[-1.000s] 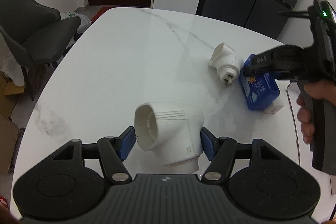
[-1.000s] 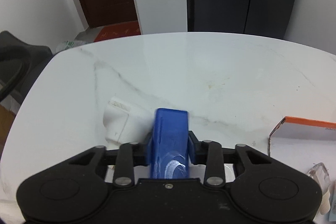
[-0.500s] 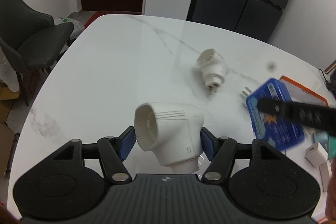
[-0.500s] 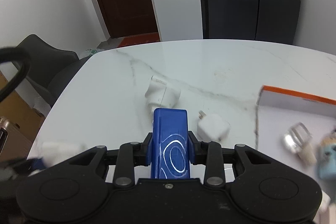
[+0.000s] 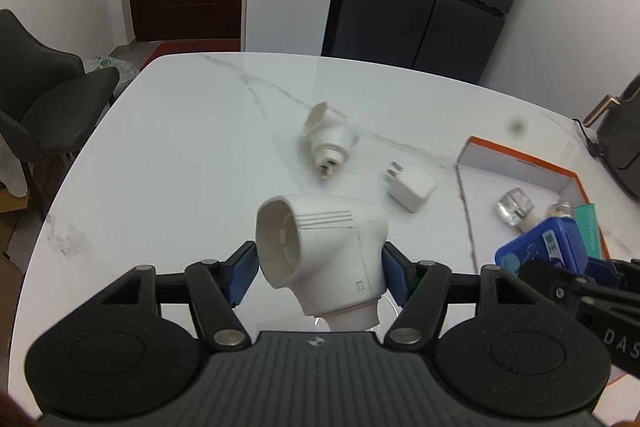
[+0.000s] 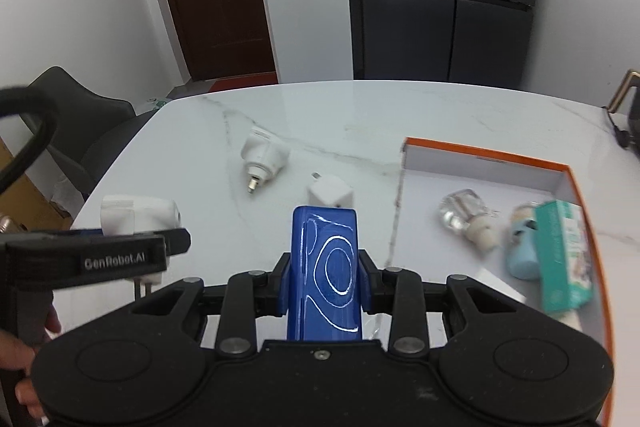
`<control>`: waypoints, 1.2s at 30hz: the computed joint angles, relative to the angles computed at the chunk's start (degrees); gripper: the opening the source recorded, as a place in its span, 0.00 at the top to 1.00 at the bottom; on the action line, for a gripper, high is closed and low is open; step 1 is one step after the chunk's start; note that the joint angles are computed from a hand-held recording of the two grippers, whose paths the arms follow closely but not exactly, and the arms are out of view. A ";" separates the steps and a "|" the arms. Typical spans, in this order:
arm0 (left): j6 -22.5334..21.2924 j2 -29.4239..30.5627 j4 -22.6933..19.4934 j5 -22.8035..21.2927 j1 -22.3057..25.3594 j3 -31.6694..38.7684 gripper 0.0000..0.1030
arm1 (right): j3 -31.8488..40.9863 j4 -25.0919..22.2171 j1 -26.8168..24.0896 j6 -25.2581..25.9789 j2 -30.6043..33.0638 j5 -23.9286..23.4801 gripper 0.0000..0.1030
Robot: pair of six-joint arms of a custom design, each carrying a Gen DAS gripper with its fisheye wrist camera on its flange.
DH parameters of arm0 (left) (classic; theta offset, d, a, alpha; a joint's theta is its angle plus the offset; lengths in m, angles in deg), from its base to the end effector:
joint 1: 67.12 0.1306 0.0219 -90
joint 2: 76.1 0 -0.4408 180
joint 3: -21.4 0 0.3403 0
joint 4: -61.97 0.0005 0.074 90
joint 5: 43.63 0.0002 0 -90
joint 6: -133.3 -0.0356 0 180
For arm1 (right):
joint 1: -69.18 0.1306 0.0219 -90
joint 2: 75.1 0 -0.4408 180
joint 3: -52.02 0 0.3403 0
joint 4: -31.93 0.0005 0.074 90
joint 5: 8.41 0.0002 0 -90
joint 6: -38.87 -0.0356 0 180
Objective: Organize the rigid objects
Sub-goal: 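Carry the white plug adapter and blue tissue pack toward the orange-rimmed box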
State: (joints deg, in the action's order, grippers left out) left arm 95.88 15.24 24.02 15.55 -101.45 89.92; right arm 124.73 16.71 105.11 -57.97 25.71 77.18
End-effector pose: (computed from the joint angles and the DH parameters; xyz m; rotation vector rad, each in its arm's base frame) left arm 0.3377 -0.2091 0.3479 -0.5538 2.3544 0.0500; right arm 0.3908 0.2860 0.3280 -0.6333 2.2842 0.4579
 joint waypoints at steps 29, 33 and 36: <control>1.32 5.42 -6.00 -2.45 -7.63 9.15 0.36 | -7.84 0.92 -7.87 2.35 -8.01 -3.60 0.62; 0.81 5.89 -5.53 -1.96 -8.04 9.52 0.36 | -8.12 0.87 -8.57 2.35 -8.31 -3.76 0.62; 0.53 6.40 -5.65 -1.95 -8.44 10.11 0.36 | -8.47 0.94 -9.20 2.46 -8.56 -3.90 0.62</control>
